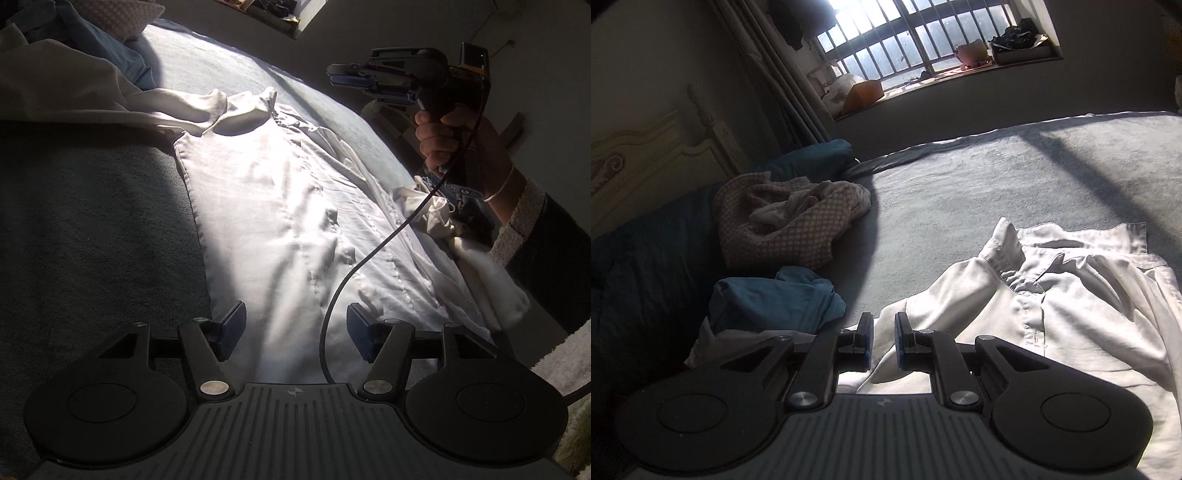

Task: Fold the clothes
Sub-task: 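Move the open left gripper to the white shirt sleeve cuff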

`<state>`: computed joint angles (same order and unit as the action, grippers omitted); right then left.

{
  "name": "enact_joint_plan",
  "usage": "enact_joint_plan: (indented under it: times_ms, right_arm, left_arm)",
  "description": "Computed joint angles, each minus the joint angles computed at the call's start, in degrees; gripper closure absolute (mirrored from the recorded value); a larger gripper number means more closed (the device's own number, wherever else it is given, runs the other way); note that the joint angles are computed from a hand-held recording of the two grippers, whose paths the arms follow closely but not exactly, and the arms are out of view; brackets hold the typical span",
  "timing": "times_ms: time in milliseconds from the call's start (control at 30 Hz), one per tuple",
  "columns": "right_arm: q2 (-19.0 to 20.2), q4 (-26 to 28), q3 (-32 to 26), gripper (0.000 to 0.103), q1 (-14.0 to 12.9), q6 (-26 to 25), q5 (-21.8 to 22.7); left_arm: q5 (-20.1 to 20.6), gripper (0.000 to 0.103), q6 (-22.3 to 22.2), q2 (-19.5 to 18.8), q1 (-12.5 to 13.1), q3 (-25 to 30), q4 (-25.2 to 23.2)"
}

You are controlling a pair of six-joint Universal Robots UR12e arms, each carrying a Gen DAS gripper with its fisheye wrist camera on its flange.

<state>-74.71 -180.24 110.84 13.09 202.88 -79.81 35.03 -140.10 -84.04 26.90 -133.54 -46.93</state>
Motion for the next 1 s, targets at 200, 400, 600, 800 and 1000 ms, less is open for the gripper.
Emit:
enact_joint_plan:
  times_ms: [200,400,600,800,1000]
  right_arm:
    - [0.4,4.7,-3.2,0.089,2.6,-2.4,0.3]
    - [2.0,10.6,-9.2,0.089,5.3,-4.7,2.7]
    - [4.9,9.4,-12.7,0.083,7.4,1.9,8.3]
    - [5.7,15.2,-11.9,0.082,8.4,3.3,12.1]
    - [5.5,17.7,-11.2,0.082,8.5,4.9,12.1]
  left_arm:
    - [-1.0,0.036,-7.5,-0.6,3.5,-0.3,7.9]
    - [0.8,0.035,-15.8,-2.7,4.8,0.1,17.6]
    - [6.1,0.035,-30.5,-7.0,4.4,0.8,31.9]
    - [14.2,0.035,-41.1,-11.9,3.3,2.4,45.1]
    - [21.4,0.035,-53.8,-17.4,3.0,6.1,53.9]
